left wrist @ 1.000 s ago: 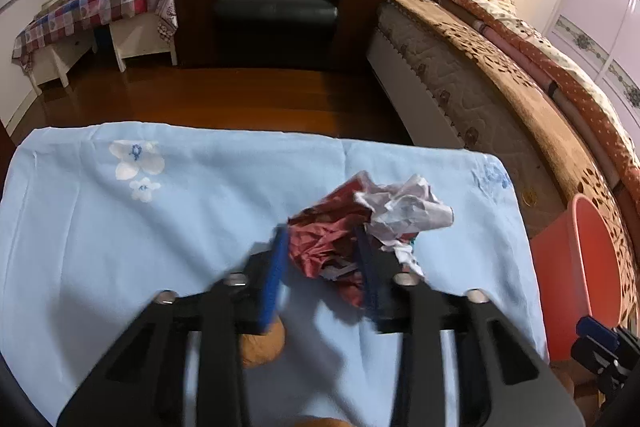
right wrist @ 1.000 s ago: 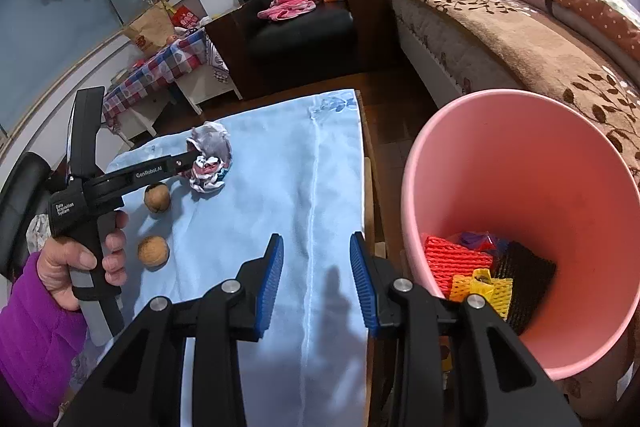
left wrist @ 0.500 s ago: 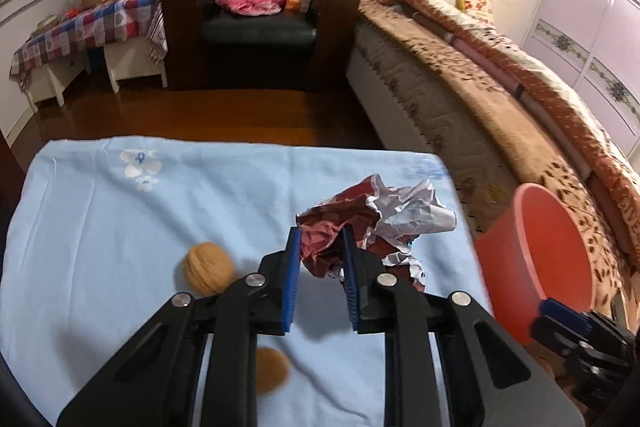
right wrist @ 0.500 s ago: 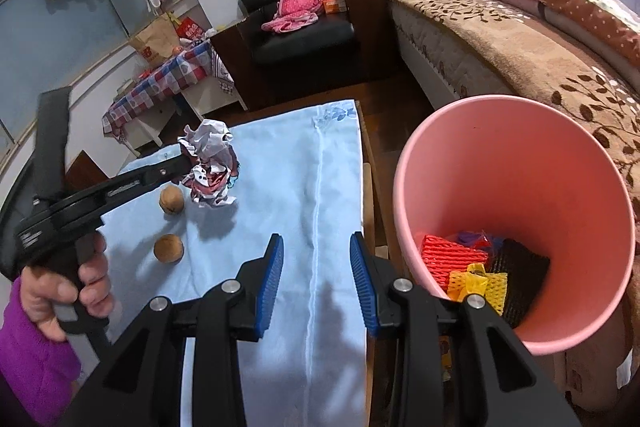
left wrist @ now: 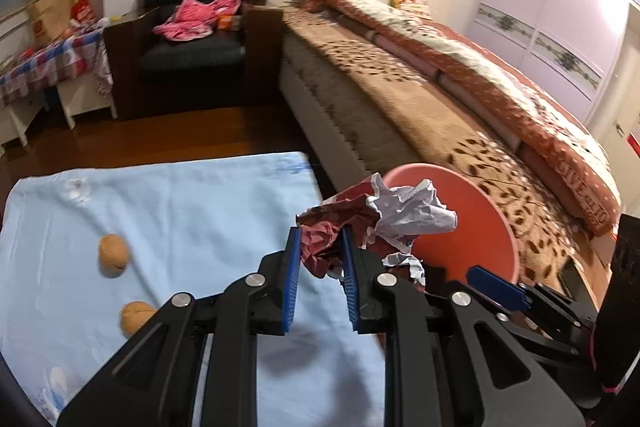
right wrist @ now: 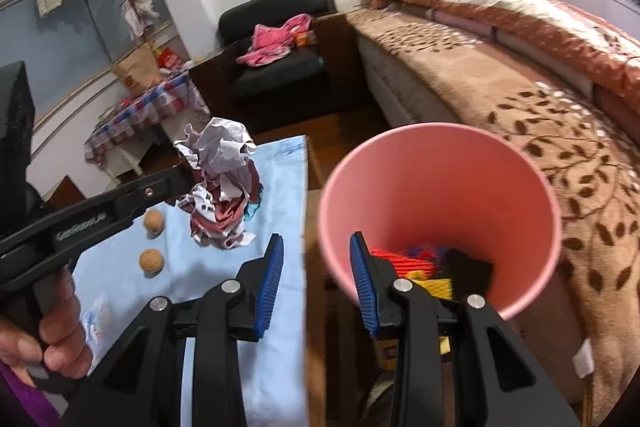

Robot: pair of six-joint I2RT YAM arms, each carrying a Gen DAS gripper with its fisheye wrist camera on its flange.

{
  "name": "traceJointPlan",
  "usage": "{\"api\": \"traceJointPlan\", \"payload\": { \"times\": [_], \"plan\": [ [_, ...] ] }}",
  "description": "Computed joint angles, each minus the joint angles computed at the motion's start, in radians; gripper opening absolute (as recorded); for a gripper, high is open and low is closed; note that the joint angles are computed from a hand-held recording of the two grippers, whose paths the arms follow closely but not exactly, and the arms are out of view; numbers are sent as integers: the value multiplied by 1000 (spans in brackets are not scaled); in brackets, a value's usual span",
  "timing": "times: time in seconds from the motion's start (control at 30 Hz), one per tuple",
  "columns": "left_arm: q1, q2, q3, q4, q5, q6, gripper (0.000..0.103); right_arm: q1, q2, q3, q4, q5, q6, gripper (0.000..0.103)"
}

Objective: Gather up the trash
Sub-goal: 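Carry the foil wrapper in the left tool over the pink bucket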

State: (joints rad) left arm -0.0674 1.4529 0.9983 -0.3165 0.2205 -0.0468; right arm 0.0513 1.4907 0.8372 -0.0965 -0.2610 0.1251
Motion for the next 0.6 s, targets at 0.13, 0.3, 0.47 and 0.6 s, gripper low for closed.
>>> {"api": "traceJointPlan", "payload": {
  "times": [0.13,0.3,0.47,0.6],
  "plan": [
    [-82,-15,3,0,-34,-25,19,-50,-41,-32,1,17,-16,34],
    [-174,0,15,14,-82,-51,19,-109,-55,-55,9,21,-31,34],
    [-244,59,48,32,-110,-77,19,-157,-48,-71,19,20,-40,34],
    [-284,112,71,47,-141,-86,19,-190,-23,-66,22,19,-43,36]
  ]
}}
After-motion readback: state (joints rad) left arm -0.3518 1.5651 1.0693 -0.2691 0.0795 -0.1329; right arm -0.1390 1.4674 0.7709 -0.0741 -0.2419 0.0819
